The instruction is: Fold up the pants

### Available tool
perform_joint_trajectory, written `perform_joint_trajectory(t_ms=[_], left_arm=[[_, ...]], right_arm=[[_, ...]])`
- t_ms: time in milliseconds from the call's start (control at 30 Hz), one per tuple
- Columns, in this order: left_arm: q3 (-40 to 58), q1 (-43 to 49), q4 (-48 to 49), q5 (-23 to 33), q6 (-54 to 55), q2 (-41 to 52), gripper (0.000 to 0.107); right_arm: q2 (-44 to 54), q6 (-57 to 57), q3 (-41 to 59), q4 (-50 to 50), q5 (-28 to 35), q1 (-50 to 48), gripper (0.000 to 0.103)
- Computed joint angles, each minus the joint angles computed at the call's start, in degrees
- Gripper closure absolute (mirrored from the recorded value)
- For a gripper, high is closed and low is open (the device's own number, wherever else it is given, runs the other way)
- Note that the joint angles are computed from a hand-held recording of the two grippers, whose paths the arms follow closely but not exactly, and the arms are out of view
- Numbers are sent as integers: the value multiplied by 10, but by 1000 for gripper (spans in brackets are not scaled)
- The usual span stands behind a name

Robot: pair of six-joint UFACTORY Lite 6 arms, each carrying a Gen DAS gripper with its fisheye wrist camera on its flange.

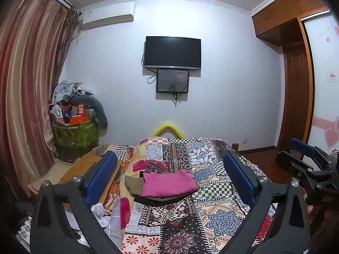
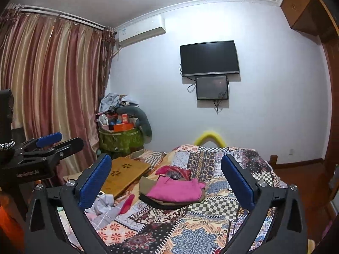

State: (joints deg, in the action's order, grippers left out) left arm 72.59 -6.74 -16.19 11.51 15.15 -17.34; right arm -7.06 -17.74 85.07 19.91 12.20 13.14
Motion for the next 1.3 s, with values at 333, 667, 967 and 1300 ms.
perform_joint_trajectory(t_ms=[333,667,967,1300], left_arm=[[-8,-6,30,-11,-29,6,4],[-3,3,-27,-5,27,11,4],[-9,4,-38,-6,38,10,4],[-12,2,-57,-8,58,13,4]], right_arm=[[-29,9,-33,-2,-6,1,0],[-36,6,-35,7,2,-3,0],[-37,4,-32,11,8,-6,0],[-46,-4,-43,26,7,-12,0]])
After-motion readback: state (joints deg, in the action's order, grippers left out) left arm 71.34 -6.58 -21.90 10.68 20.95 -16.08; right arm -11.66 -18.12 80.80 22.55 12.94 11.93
